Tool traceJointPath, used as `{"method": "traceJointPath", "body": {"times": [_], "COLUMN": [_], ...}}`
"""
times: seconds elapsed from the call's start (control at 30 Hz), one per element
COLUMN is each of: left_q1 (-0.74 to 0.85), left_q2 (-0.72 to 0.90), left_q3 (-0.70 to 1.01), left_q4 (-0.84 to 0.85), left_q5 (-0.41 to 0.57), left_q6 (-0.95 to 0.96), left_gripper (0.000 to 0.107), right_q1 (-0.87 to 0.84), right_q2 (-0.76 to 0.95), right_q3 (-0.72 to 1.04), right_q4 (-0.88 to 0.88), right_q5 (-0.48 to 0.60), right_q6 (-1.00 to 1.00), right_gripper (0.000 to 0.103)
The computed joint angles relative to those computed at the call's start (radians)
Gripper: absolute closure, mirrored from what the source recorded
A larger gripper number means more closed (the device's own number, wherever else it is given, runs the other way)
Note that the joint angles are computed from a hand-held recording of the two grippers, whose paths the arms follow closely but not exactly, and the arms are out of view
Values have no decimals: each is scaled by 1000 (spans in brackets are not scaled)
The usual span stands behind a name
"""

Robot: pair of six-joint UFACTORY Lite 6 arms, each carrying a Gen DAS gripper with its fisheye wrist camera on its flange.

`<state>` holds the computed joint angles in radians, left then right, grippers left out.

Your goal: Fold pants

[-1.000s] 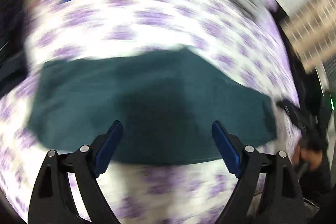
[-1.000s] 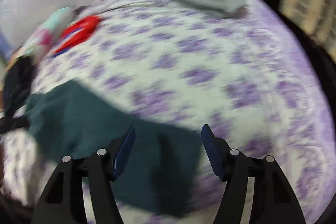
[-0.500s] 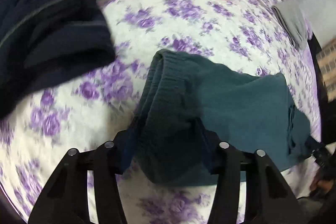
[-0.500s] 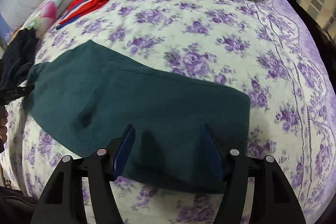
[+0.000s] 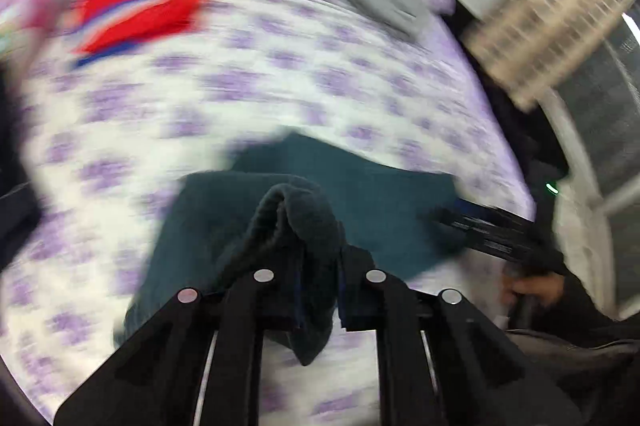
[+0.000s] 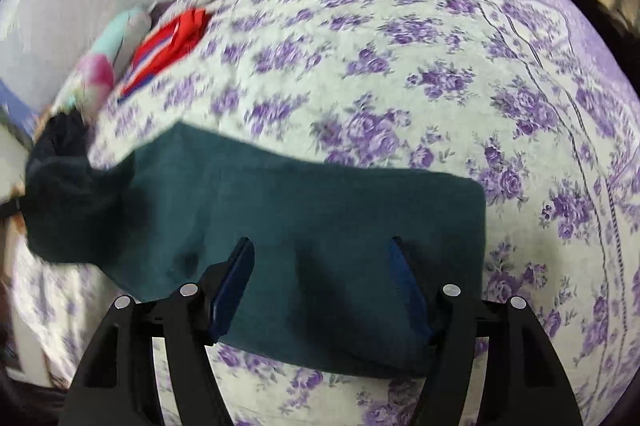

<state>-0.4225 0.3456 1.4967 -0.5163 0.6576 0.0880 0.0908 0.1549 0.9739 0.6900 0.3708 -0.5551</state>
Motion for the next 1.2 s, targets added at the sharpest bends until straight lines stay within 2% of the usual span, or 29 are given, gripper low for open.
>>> {"method": "traceJointPath", "body": {"times": [0.03,0.07,0.1,0.13,0.2,0.23,0.33,0.4,0.47,0.53,0.63,0.77,0.87,0.97,1.1,1.13,1.17,1.2], "left_q1": [-38,-70,-97,-115,-118,-104,-65,-14,36,88,169,250,225,210,212,216,218,218], "left_q2": [63,133,220,313,381,356,162,19,-100,-178,-209,-260,-266,-251,-210,-201,-198,-192], "left_q3": [56,119,199,303,387,370,202,77,-32,-127,-240,-419,-457,-467,-460,-461,-462,-458], "left_q4": [8,27,47,97,129,90,113,82,68,123,178,71,131,192,224,212,204,210], "left_q5": [1,7,43,107,200,213,177,126,84,32,6,-76,-113,-140,-150,-152,-152,-148], "left_q6": [-24,-53,-82,-152,-229,-204,-202,-167,-156,-201,-297,-226,-265,-308,-325,-310,-299,-299], "left_gripper": [84,63,51,45,44,42,18,16,14,13,13,13,13,13,13,13,13,13], "right_q1": [-20,-31,-46,-57,-76,-80,-70,-47,-14,42,138,259,292,331,313,310,314,312], "right_q2": [3,5,8,10,5,-5,-19,-24,-14,-8,59,172,283,367,420,439,458,460], "right_q3": [6,10,14,16,14,7,0,7,33,62,135,243,336,409,433,450,475,488], "right_q4": [25,31,37,43,62,81,128,198,295,336,409,374,409,330,381,390,372,350], "right_q5": [16,26,42,54,78,86,103,140,228,291,426,409,429,378,324,318,308,307], "right_q6": [-17,-18,-19,-27,-53,-77,-134,-204,-302,-356,-412,-333,-296,-180,-149,-138,-103,-83], "right_gripper": [33,33,33,33,33,31,31,31,31,31,32,34,47,47,49,54,77,91]}}
